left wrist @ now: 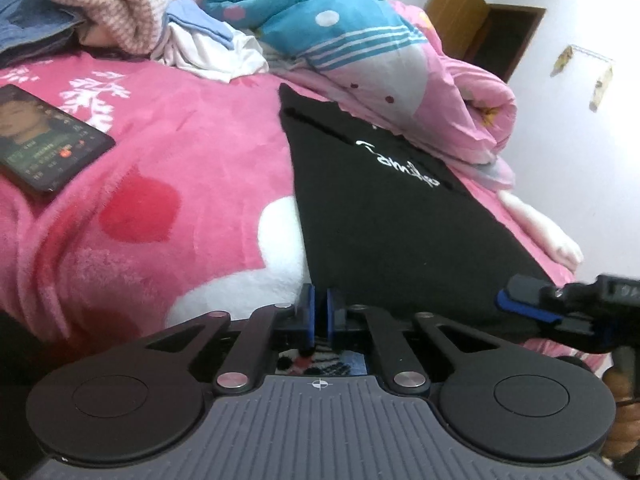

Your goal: Fold clothes

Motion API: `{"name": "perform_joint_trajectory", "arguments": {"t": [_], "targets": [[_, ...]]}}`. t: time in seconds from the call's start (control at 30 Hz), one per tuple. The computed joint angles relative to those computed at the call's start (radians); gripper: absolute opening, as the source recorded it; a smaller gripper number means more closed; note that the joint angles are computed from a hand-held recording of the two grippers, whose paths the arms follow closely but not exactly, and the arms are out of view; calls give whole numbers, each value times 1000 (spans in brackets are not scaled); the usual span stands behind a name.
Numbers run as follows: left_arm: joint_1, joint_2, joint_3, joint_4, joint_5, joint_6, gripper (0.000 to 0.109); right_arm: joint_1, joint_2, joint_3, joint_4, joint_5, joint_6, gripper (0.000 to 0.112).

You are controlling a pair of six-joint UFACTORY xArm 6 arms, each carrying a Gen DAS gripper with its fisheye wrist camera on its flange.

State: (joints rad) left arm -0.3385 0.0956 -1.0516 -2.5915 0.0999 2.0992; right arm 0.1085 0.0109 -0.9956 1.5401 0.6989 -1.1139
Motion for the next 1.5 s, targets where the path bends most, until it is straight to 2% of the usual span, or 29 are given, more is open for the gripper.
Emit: {"name": "perform_joint_trajectory", "arguments": {"t": [0.07, 0.13, 0.23, 0.37, 0.5, 0.63, 0.77, 0.9, 1.03, 1.17, 1.37, 1.5], "targets": [[-8, -3, 1, 50, -12, -49, 3, 34, 13, -20, -44, -60, -1, 19], [-9, 13, -12, 51, -23, -46, 3, 74, 32, -46, -101, -127, 4, 19], [-6, 25, -9, 78, -13, -92, 3, 142, 63, -74, -128, -227, -55, 19], [6, 13, 12, 38, 20, -46, 3, 203, 107, -82, -202, -325, -39, 19], [21, 10, 40, 115, 76, -135, 3, 189, 75, -25, -241, -269, -3, 18], [31, 12, 52, 151, 107, -174, 3, 175, 26, 21, -395, -235, 133, 18], [38, 5, 69, 163, 132, -180, 4, 161, -19, 20, -312, -213, 77, 18], [39, 6, 69, 163, 138, -181, 4, 173, 22, -48, -219, -201, 7, 18], [38, 5, 70, 131, 135, -143, 5, 187, 112, -120, -173, -172, -4, 18], [38, 1, 72, 89, 127, -79, 6, 195, 158, -119, -217, -133, 61, 18], [42, -30, 90, 18, 100, 45, 7, 185, 94, -9, -358, -93, 186, 19], [52, -61, 111, -13, 95, 85, 9, 126, 20, 53, -287, -48, 166, 19]]}}
